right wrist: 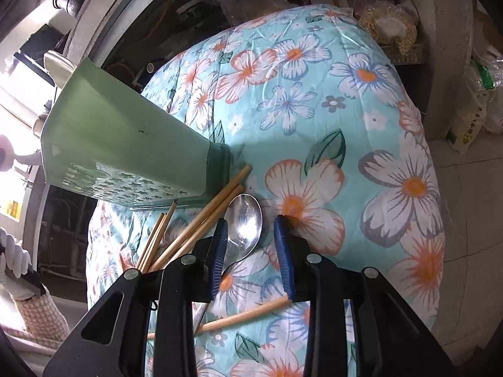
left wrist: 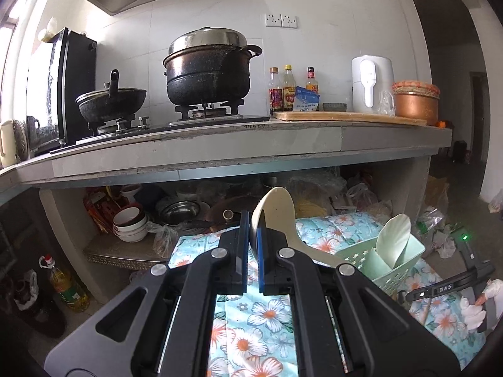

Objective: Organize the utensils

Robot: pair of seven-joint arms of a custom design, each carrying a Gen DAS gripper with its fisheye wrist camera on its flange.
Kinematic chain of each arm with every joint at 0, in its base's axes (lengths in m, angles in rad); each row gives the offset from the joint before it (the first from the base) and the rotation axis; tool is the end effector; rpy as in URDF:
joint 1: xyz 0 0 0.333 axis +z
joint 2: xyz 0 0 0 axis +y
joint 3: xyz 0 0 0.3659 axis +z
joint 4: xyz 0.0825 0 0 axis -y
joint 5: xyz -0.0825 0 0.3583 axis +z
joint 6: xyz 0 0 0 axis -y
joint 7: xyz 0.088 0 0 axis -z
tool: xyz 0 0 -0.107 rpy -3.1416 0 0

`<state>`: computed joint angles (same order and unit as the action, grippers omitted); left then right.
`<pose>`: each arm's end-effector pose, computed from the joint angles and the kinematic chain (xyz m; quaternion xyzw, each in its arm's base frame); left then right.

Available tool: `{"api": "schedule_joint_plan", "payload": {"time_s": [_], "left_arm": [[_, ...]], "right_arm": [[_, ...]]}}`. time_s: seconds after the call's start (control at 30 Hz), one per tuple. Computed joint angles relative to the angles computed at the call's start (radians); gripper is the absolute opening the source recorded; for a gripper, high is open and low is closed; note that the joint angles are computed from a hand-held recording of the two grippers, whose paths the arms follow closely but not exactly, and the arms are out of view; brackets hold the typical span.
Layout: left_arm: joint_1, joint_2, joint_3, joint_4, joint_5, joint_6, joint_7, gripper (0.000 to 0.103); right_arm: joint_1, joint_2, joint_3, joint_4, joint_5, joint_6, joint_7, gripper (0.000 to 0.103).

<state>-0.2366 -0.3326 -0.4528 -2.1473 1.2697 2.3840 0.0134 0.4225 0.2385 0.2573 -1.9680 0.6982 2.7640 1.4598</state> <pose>0.3466 -0.3191 0.6466 -0.5881 0.5496 -0.3617 0.4704 0.5136 0.3636 0.4733 -0.7207 0.6001 0.0847 0.3366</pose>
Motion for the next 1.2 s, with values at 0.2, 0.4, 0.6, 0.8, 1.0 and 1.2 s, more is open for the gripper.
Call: {"api": "schedule_joint_plan", "payload": {"time_s": [0.2,0.4,0.6,0.8,1.0,1.2], "left_arm": [[-0.019,0.074,-0.016,0.051,-0.003,-0.099,0.079,0.004],[-0.074,0.141,0.007,0.094,-0.006,-0.162,0.143,0.004],[-0.113,0.178,0.037,0.115,-0.020,-0.171,0.170,0.004],[-0.135,0.209,0.059,0.133,-0.050,-0.171,0.189,0.004],[-0.141,0.216,0.080,0.128,-0.083,-0.135,0.180,0.007],[-0.114,0.181,0.101,0.084,-0.108,-0.024,0.110,0.015]], "right_arm": [[-0.017,0.026,0.015,0.025,0.050,-0.005,-0.030,0.016],[-0.039,0.035,0.031,0.033,0.130,-0.024,-0.094,0.012],[-0.072,0.057,0.046,0.054,0.308,-0.074,-0.209,0.012],[-0.033,0.050,0.020,0.042,0.310,-0.039,-0.218,0.006],[-0.008,0.003,0.022,-0.007,0.322,0.050,-0.236,0.003],[0.040,-0.073,-0.009,-0.072,0.190,0.155,-0.141,0.002]]}}
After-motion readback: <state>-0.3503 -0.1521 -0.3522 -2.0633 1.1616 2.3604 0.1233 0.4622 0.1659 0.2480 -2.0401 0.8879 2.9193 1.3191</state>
